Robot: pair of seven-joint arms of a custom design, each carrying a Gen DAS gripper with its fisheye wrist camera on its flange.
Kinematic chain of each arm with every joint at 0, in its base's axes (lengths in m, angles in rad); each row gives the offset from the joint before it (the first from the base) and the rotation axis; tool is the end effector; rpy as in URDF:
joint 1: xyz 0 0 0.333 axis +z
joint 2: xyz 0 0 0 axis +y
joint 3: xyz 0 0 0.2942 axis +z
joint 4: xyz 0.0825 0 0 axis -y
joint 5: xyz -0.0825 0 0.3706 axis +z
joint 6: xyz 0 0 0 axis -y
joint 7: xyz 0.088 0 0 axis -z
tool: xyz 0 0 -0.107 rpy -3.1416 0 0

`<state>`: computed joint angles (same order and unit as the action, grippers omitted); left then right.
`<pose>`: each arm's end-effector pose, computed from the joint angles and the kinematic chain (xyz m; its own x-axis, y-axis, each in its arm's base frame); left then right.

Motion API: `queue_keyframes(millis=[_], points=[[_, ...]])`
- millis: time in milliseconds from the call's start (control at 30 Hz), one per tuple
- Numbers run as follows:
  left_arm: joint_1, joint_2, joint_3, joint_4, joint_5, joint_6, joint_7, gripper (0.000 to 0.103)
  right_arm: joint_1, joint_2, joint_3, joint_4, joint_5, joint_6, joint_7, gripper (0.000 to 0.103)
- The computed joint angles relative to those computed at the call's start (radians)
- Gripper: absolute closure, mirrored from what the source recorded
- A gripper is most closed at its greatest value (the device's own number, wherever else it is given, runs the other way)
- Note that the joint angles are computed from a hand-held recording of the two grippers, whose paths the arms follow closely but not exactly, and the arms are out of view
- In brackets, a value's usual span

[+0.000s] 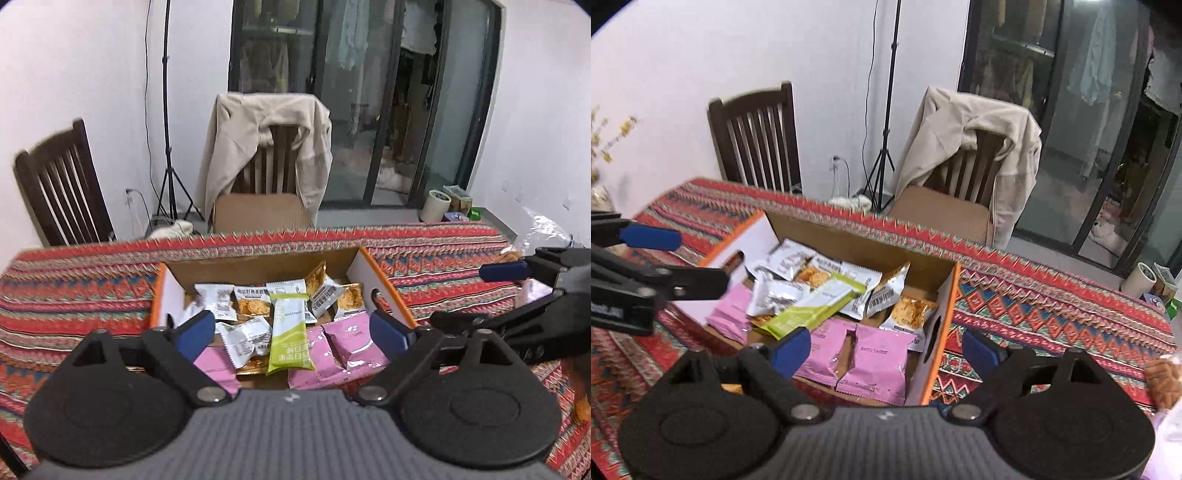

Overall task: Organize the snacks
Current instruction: 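Open both grippers in the box and withdraw them toward the remaining snacks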

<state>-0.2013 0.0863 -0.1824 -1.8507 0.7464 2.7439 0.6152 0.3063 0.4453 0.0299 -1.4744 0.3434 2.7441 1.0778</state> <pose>0.5636 -0.2526 0.5443 -0.0219 -0.9984 0.0521 -0.6001 -0.0286 -0.7994 0.6809 0.2192 0.5035 0.5192 -0.8540 0.0322 -0.5481 -0.3617 -0.7542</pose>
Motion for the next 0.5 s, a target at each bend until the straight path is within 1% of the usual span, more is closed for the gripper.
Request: queue_keyframes(millis=[33,100,233,367,433,500], points=[[-0.002,-0.041,-0.003,-0.032,-0.001,0.0,0.0,0.008,-0.016,-0.043,0.015,-0.045,0.026,0.012,-0.024,0.013],[-0.003,-0.114,-0.013,-0.089,-0.004,-0.001,0.004,0.006,-0.039,-0.114,0.034,-0.118,0.073,0.03,-0.066,0.008],[-0.005,-0.251,-0.042,-0.188,0.0,-0.018,-0.015,0.004,-0.076,-0.269,0.06,-0.268,0.195,0.051,-0.172,0.008],[0.001,-0.402,-0.084,-0.302,0.037,-0.039,-0.055,0.001,-0.084,-0.412,0.054,-0.399,0.319,0.058,-0.29,0.006],[0.006,-0.48,-0.11,-0.361,0.062,-0.048,-0.096,0.0,-0.077,-0.489,0.041,-0.47,0.403,0.063,-0.37,0.0],[0.001,-0.557,-0.125,-0.424,0.065,-0.049,-0.126,0.0,-0.062,-0.567,0.018,-0.54,0.496,0.058,-0.458,0.0]])
